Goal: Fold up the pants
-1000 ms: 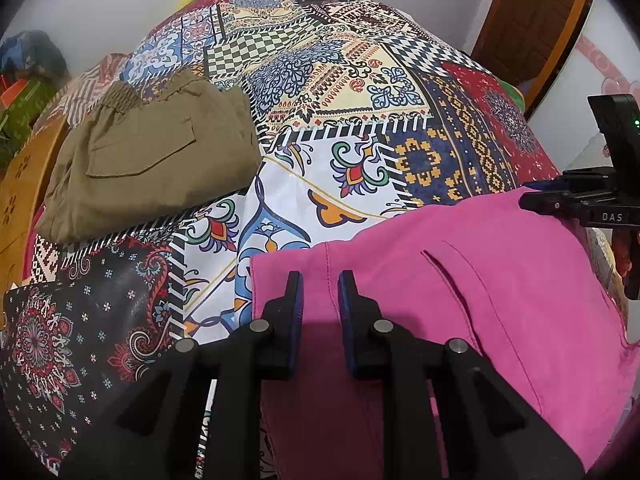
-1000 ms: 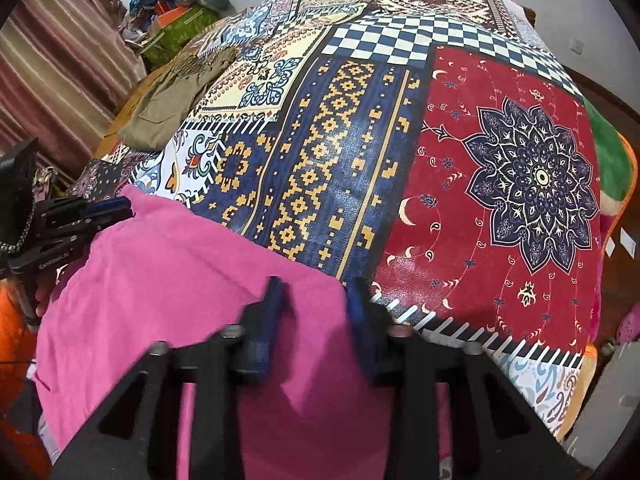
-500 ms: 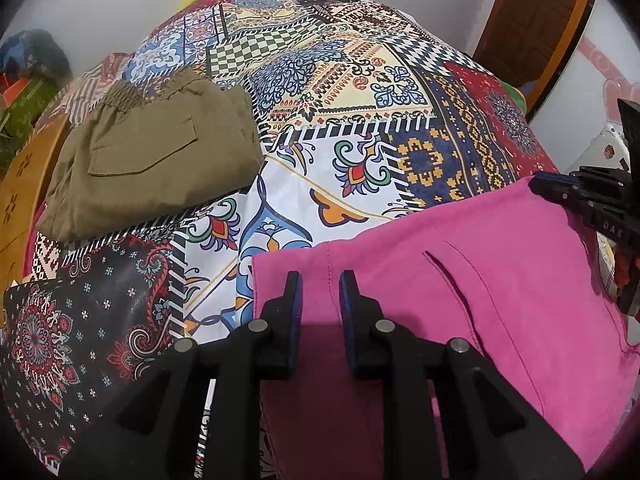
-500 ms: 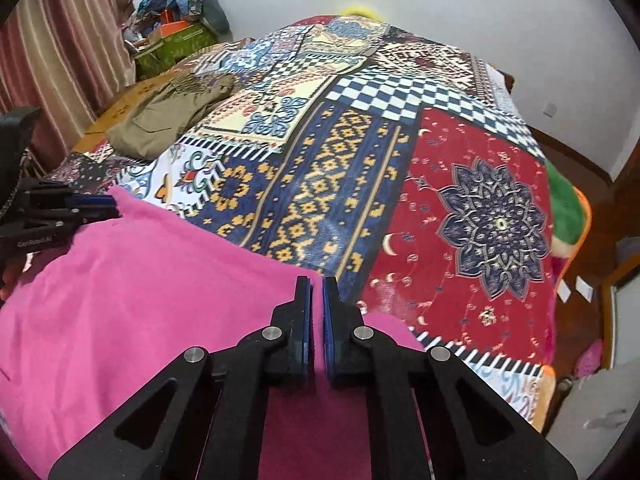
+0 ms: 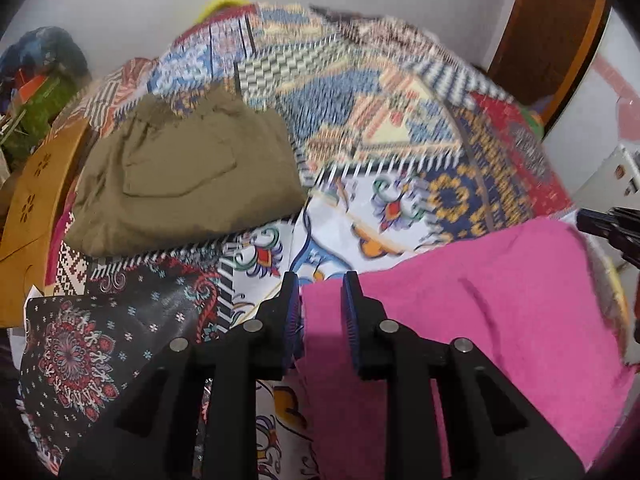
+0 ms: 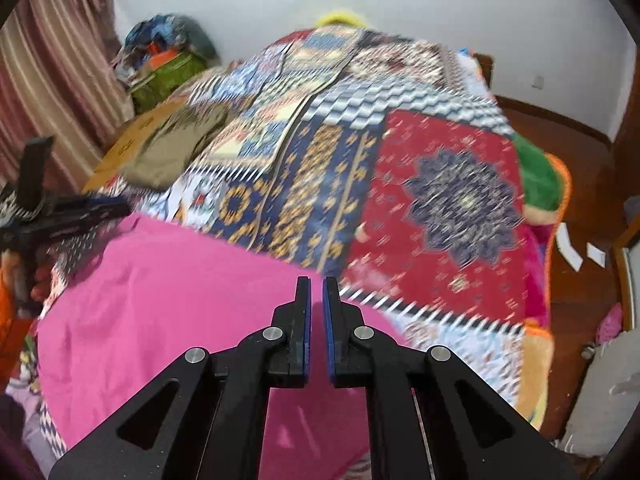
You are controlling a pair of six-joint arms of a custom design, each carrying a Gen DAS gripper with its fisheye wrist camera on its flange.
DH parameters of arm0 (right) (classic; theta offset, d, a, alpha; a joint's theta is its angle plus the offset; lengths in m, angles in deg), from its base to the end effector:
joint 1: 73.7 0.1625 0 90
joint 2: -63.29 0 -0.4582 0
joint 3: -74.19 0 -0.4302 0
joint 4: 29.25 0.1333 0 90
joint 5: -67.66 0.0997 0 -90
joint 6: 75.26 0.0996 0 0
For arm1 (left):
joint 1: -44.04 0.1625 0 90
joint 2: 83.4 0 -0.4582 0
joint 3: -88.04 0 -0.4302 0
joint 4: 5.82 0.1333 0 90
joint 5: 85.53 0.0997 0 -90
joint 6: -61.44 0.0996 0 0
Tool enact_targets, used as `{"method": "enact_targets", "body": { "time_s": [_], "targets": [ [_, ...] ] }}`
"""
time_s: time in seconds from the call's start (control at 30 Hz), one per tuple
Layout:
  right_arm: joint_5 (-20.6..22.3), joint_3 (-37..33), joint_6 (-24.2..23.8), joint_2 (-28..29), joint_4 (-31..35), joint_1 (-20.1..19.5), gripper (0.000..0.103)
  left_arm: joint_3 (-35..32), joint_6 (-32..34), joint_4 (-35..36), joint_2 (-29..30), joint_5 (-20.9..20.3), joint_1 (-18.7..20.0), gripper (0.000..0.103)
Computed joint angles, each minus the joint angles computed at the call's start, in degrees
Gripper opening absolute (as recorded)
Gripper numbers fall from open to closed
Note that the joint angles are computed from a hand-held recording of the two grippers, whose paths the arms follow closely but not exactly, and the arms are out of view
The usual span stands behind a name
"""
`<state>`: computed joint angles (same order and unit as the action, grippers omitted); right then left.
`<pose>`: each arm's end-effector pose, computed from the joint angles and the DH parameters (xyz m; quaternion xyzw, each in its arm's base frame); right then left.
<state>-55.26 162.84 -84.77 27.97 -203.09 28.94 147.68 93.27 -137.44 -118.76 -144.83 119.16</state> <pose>0.2434 -0.7234 0.0609 0.1046 -0.9223 0.2597 0.2664 -0.0497 -0.9041 0.1987 0.3413 0.8910 -0.1052 0.2803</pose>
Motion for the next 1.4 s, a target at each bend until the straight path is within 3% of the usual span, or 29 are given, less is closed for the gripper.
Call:
{"method": "enact_targets", "body": {
  "time_s": [0.1, 0.2, 0.43, 0.53, 0.63, 0.7, 0.8, 0.87, 0.93, 1.0, 1.17, 1.4],
  "targets": [
    [-0.8, 0.3, 1.8, 0.8, 3.7, -0.8, 0.005, -0.8, -0.6, 1.7, 1.2, 1.3, 0.7, 0.024],
    [-0.4, 2.8, 2.1, 0.2, 1.7, -1.4, 0.005, 0.9, 0.7, -1.3, 0.7, 1.2, 0.9, 0.026],
    [-5.2, 6.1, 4.9, -1.7, 1.5, -0.2, 0.006, 1.8, 0.5, -4.6, 0.7, 3.3, 0.9, 0.047],
    [-6.7, 7.8, 6.6, -3.7, 2.8, 1.2, 0.006, 2.8, -0.1, -5.3, -0.8, 4.1, 0.4, 0.047],
    [-6.5, 10.7, 6.5, -6.1, -0.9, 2.7, 0.016, 7.8, 1.7, -9.5, -5.1, 3.5, -0.7, 0.049],
    [-6.7, 12.5, 5.8, -7.3, -5.2, 4.4, 0.027, 11.6, 2.6, -12.0, -8.3, 2.7, -1.5, 0.056],
    [-6.9, 13.3, 5.0, -7.7, -8.5, 6.5, 0.03, 15.9, 2.9, -13.8, -12.3, 1.1, -2.4, 0.067],
    [-7.4, 13.5, 3.8, -7.5, -10.8, 8.2, 0.031, 19.2, 2.2, -14.6, -15.3, 0.1, -3.1, 0.082],
    [-7.9, 13.3, 2.3, -6.9, -13.0, 9.7, 0.036, 22.3, 1.5, -15.5, -18.1, -0.7, -3.7, 0.09],
    [-8.2, 12.8, 0.8, -6.0, -14.6, 10.8, 0.04, 25.6, 1.6, -18.1, -20.1, -0.4, -4.3, 0.092],
    [-7.0, 12.4, -0.3, -4.7, -16.0, 12.5, 0.041, 31.7, -0.3, -20.6, -24.6, -2.1, -4.8, 0.098],
    [-5.4, 13.4, 0.8, -2.6, -16.3, 12.8, 0.042, 34.2, -9.0, -13.6, -27.1, -2.9, -3.4, 0.098]
  ]
}}
